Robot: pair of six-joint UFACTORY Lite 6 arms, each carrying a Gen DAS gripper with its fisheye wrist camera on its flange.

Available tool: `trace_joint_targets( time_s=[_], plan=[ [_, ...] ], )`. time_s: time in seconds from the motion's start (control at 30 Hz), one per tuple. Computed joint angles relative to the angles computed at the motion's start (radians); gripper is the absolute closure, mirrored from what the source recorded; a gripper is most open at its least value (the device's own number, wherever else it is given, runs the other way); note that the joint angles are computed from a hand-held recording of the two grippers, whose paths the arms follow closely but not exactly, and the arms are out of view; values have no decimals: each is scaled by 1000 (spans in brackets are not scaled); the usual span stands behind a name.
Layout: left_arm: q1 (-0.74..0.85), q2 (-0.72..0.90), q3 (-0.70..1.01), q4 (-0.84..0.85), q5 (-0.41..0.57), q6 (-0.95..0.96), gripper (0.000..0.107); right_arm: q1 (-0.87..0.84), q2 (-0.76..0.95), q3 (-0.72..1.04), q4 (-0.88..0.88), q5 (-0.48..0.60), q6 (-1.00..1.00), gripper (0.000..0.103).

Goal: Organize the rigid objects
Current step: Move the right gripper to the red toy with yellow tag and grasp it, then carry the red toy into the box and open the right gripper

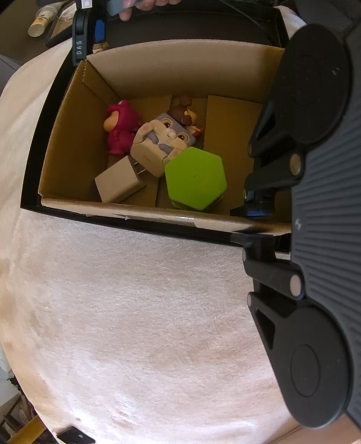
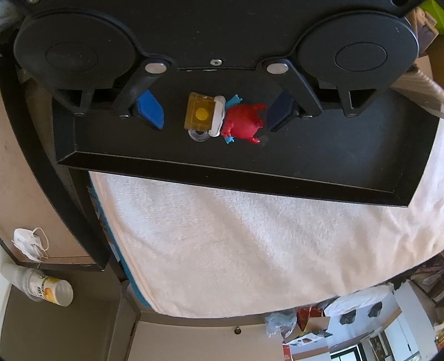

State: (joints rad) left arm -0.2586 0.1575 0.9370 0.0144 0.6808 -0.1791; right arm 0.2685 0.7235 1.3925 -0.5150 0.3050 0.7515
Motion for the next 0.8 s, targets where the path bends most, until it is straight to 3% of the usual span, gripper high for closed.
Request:
trace_joint_targets(
  time_s=[0.03,0.1,0.2,0.8],
  plan=[
    [-3,1,-1,3,-1,-5,97,4,6,1,-19,2,13,25],
    [-9,1,-1,9,-3,-21,97,13,29,23,9,37,-37,44],
    [-22,-1,-1,25,-2,-37,97,28,3,-4,-55,52,7,45],
    [-58,-22,-16,63,-10,-76,97,57,-302,-211,87,112,-151,45]
  ],
)
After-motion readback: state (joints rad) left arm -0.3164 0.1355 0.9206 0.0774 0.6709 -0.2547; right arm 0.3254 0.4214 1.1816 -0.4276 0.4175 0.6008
